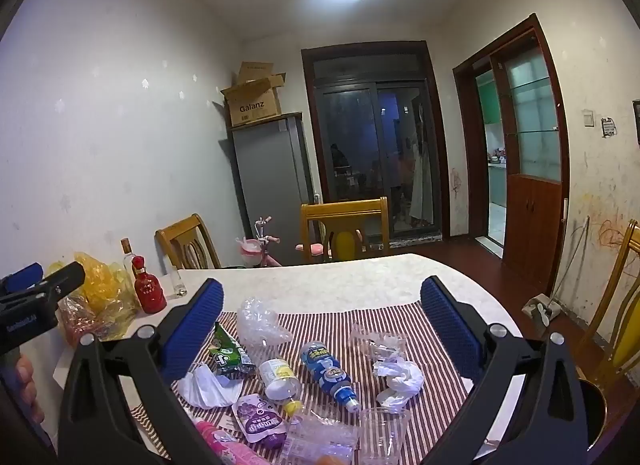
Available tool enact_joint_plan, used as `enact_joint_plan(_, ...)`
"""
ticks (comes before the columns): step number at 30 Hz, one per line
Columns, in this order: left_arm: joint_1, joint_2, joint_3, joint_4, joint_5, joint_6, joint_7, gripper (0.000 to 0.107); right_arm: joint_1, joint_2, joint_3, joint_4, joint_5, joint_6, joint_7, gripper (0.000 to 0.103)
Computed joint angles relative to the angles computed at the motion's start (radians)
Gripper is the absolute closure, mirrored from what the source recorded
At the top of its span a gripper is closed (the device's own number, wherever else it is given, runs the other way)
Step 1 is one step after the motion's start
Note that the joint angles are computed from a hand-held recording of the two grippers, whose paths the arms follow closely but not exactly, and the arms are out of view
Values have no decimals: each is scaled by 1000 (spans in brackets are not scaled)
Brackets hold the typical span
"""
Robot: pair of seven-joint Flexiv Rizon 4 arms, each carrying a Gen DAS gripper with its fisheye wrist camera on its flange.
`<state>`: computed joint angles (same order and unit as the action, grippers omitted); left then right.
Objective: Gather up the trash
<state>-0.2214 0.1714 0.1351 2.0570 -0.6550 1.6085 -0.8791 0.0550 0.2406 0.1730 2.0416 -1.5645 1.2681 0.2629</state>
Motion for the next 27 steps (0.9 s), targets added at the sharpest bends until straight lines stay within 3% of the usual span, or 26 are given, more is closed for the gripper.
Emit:
enact_joint_plan(3, -48, -9, 22, -1, -55, 35, 48, 9, -1, 0, -5, -2, -25, 7, 32, 4)
enact_joint_plan(27, -35, 4, 14, 13, -42, 31, 35, 9, -1, 3, -8, -1, -26, 6, 35, 4)
